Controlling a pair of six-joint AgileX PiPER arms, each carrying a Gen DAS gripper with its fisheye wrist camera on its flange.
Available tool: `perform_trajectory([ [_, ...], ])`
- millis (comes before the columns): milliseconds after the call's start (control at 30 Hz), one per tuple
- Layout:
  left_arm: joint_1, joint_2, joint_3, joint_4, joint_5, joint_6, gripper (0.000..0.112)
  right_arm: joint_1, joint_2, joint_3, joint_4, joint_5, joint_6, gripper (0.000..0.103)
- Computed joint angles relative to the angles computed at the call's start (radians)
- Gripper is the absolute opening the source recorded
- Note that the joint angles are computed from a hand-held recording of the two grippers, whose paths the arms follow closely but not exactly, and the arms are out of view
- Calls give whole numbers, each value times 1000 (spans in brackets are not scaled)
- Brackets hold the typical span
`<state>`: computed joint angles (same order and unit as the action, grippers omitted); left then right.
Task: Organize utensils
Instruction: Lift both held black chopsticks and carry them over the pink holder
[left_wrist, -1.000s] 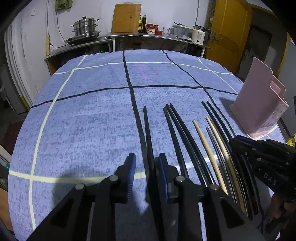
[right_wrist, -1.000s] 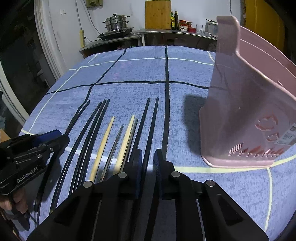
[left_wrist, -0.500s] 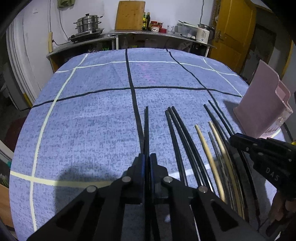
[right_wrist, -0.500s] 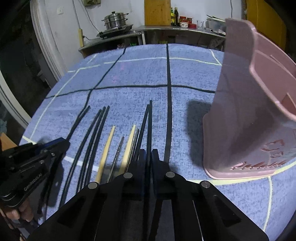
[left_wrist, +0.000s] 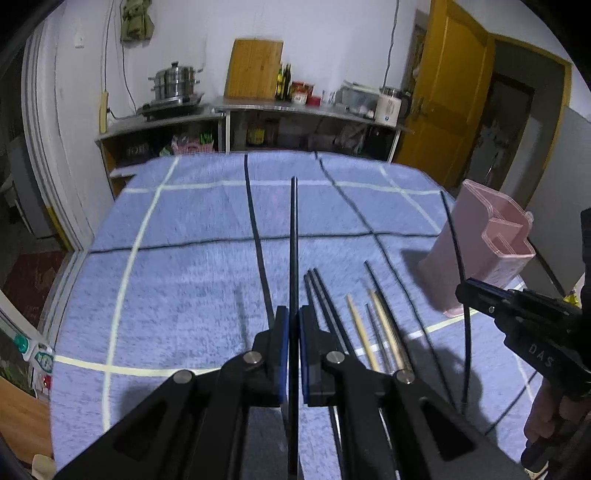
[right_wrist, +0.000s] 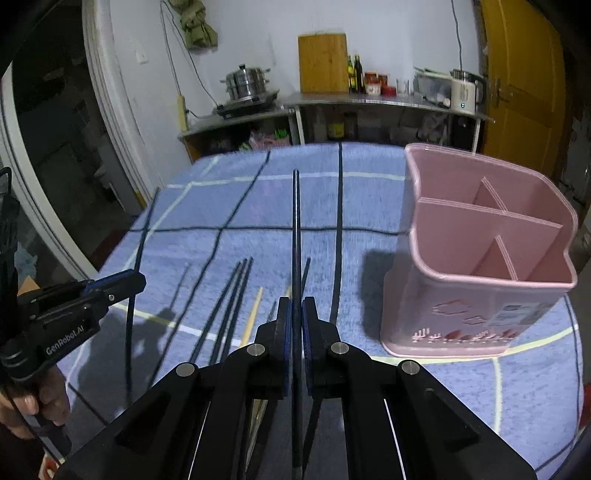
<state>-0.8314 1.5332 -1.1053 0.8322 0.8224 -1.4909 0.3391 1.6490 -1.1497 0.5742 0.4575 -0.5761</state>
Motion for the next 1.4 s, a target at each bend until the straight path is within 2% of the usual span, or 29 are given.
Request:
perform_trajectory([
  [200, -62, -72, -16, 27, 67, -11, 6, -34, -114, 62, 67, 8, -65, 6],
  [400, -131, -76, -70, 44, 140, -11, 6, -68, -187, 92, 120, 37, -112, 6],
  [733, -164, -44, -200, 27, 175, 71, 6, -154, -271, 112, 213, 97, -197, 6],
  [1033, -169, 66, -396, -44, 168, 197, 6, -281, -298, 91, 297, 193, -290, 6],
  [1167, -148, 156, -548, -105, 146, 312, 6, -352, -282, 42, 316, 241, -308, 6],
  [1400, -105, 314, -849, -199, 151, 484, 6, -446, -244, -92, 326, 293, -292, 6],
])
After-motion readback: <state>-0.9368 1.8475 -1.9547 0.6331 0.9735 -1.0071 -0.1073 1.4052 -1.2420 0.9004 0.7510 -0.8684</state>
